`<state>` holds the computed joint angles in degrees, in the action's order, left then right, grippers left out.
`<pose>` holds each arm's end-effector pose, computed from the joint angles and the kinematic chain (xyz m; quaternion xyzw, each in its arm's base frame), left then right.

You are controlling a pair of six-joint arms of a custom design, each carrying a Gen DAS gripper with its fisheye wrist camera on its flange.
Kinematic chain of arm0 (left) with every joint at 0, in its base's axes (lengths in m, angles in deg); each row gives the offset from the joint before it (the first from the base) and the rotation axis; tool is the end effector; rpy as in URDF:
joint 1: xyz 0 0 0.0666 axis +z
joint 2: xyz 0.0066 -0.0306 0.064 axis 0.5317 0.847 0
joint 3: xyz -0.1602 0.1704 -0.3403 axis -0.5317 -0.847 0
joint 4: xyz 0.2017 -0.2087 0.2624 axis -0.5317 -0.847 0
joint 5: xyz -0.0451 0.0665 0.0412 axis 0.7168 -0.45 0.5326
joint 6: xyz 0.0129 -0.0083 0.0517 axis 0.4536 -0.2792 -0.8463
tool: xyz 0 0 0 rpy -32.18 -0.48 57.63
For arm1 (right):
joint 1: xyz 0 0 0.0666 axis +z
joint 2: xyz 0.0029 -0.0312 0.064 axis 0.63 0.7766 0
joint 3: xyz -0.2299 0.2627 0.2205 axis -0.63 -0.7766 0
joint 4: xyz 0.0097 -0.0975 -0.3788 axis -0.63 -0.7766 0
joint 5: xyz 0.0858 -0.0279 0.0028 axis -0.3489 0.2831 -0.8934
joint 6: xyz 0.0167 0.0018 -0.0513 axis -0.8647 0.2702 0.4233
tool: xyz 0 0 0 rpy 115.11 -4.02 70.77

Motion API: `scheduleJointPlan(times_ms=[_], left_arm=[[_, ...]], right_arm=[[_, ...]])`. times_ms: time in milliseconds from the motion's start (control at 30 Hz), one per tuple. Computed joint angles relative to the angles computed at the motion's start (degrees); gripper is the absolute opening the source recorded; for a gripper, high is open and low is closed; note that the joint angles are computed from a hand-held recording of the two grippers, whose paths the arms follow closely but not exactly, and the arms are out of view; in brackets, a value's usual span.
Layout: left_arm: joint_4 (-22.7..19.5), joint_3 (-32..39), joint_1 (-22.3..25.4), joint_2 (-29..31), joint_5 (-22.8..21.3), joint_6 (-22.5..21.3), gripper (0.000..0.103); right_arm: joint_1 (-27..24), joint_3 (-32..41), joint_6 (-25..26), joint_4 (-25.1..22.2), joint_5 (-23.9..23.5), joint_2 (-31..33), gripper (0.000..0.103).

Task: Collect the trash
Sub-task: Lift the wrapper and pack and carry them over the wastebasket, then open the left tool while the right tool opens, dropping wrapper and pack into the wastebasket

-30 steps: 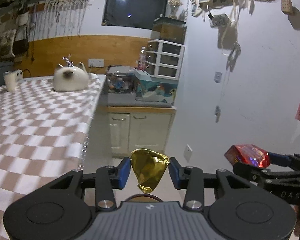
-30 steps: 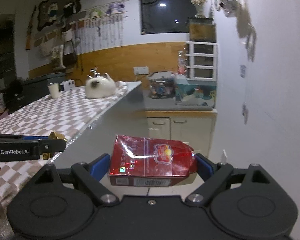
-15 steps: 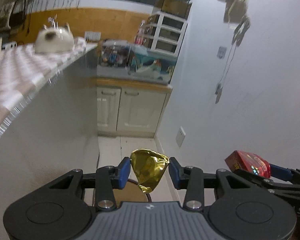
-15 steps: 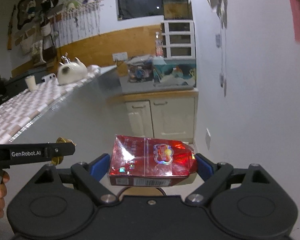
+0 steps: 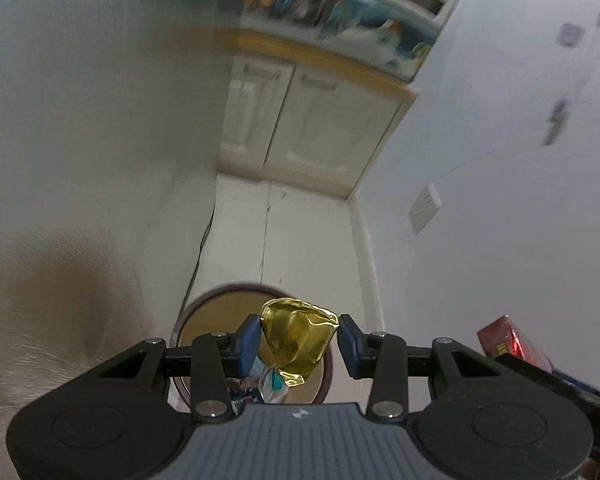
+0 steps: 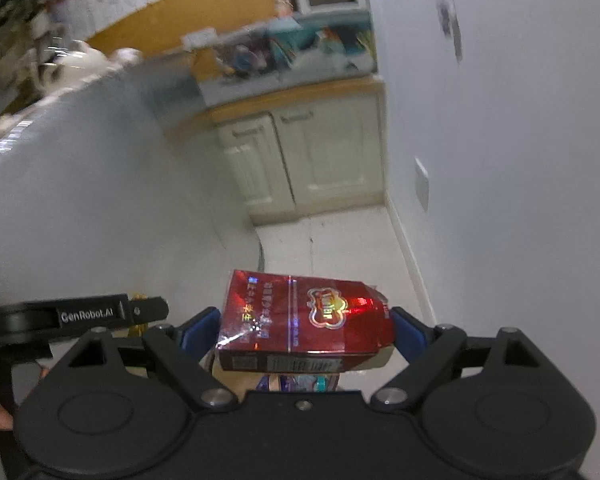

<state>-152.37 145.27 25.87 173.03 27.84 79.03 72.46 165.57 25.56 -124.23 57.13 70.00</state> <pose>0.6269 -0.0859 0.5073 0.2021 0.9126 -0.2233 0.2763 0.4628 0.2786 0.5505 0.2960 0.8594 -0.0081 0.4169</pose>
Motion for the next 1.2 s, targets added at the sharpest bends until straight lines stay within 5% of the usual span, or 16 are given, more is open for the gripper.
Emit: scheduleJointPlan(times_ms=[367,700,933,1000,1200], left_arm=[[-0.98,8.05,-0.99,15.09,-3.07,1.40,0.043],[-3.02,14.73,-1.30,24.38,-2.31,-3.34,0.043],[-4.51,17.73,-0.36,26.47,-1.67,-2.01,0.043],[-4.67,18.00,-0.21,26.50,-1.11,-1.96,0.043],[-4.35,16.45,-0.60,25.69,-1.37,-2.74,0.043]], right_arm=[[-6.62,-7.61,-11.12,12.50,-12.06,8.07,0.090],[-8.55,-4.92,6.37,14.48,-24.64,17.95,0.090],[-10.61,-0.65,15.99,19.16,-25.83,24.52,0.092],[-10.44,-0.34,18.27,20.68,-26.11,25.37,0.103],[-9.63,-2.83,20.79,22.83,-24.89,24.20,0.103]])
